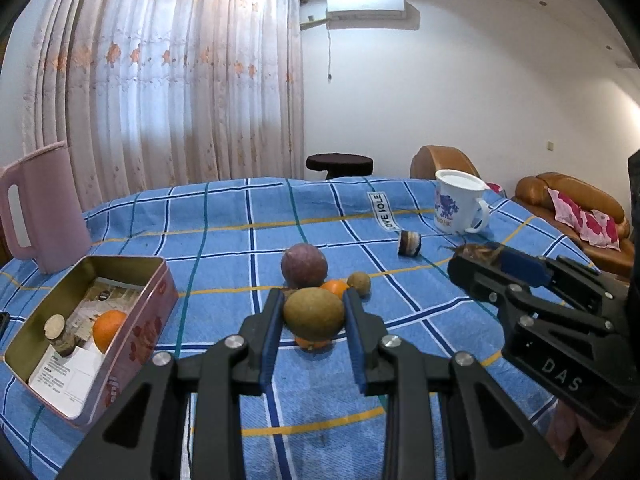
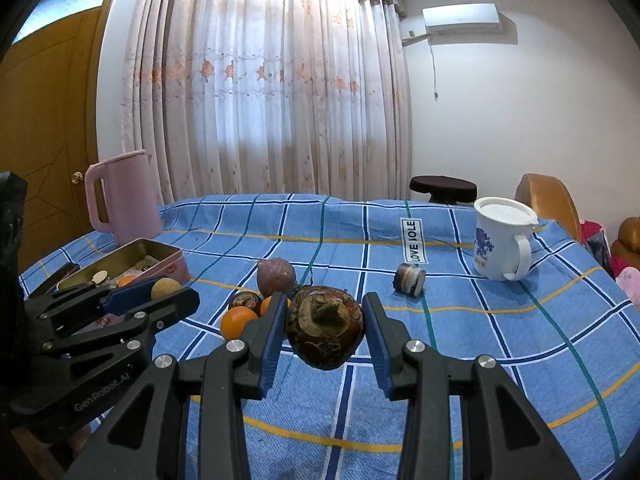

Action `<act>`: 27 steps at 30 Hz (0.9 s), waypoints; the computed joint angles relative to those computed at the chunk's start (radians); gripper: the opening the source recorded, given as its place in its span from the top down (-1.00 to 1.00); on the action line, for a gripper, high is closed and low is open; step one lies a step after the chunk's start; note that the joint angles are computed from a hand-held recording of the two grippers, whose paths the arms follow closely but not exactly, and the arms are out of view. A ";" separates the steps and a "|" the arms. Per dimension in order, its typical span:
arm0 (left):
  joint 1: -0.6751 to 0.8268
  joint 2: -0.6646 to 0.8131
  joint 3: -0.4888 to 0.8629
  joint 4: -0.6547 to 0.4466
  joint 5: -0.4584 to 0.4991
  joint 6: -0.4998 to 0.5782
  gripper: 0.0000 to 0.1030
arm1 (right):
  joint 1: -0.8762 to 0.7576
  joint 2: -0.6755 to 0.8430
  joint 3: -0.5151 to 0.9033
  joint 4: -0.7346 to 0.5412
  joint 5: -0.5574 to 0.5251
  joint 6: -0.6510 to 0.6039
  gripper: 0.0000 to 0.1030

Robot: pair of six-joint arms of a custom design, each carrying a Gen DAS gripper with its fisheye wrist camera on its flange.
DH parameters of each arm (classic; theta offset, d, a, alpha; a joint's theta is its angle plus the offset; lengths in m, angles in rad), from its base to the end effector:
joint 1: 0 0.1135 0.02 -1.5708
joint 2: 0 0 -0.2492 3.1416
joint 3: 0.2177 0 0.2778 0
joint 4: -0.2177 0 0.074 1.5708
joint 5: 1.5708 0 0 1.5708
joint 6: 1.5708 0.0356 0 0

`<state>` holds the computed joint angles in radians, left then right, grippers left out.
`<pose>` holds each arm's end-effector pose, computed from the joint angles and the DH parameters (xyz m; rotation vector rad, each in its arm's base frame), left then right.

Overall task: Organize fruits
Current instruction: 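Carry the kiwi in the left tool while the right tool carries the brown nut to the tin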

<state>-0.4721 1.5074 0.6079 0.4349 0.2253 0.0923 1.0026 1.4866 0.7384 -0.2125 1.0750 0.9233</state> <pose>0.2788 -0.1513 0.1384 0.7083 1.9287 -0.4666 0.1829 0.2282 0.1467 0.2870 1.9538 -0.1590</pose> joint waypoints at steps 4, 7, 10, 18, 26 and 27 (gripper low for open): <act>0.003 -0.007 -0.014 0.021 -0.003 -0.004 0.39 | 0.015 0.005 0.004 -0.006 0.024 0.005 0.21; 0.009 -0.012 -0.020 0.028 -0.002 -0.007 0.39 | 0.024 0.006 0.004 -0.005 0.041 0.003 0.21; 0.019 -0.003 -0.002 -0.001 0.005 -0.003 0.39 | 0.020 -0.006 -0.009 0.018 0.034 -0.013 0.21; 0.067 0.024 0.030 -0.034 0.034 0.011 0.39 | 0.002 0.023 0.022 0.023 -0.011 -0.045 0.21; 0.166 0.063 0.089 -0.095 0.084 0.025 0.39 | -0.040 0.106 0.119 0.090 -0.104 -0.162 0.21; 0.180 0.066 0.095 -0.099 0.088 0.026 0.39 | -0.046 0.120 0.135 0.104 -0.120 -0.182 0.21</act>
<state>-0.2919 1.5731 0.7032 0.3363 0.3134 0.1187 0.9562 1.6061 0.8731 -0.1082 0.9546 0.7408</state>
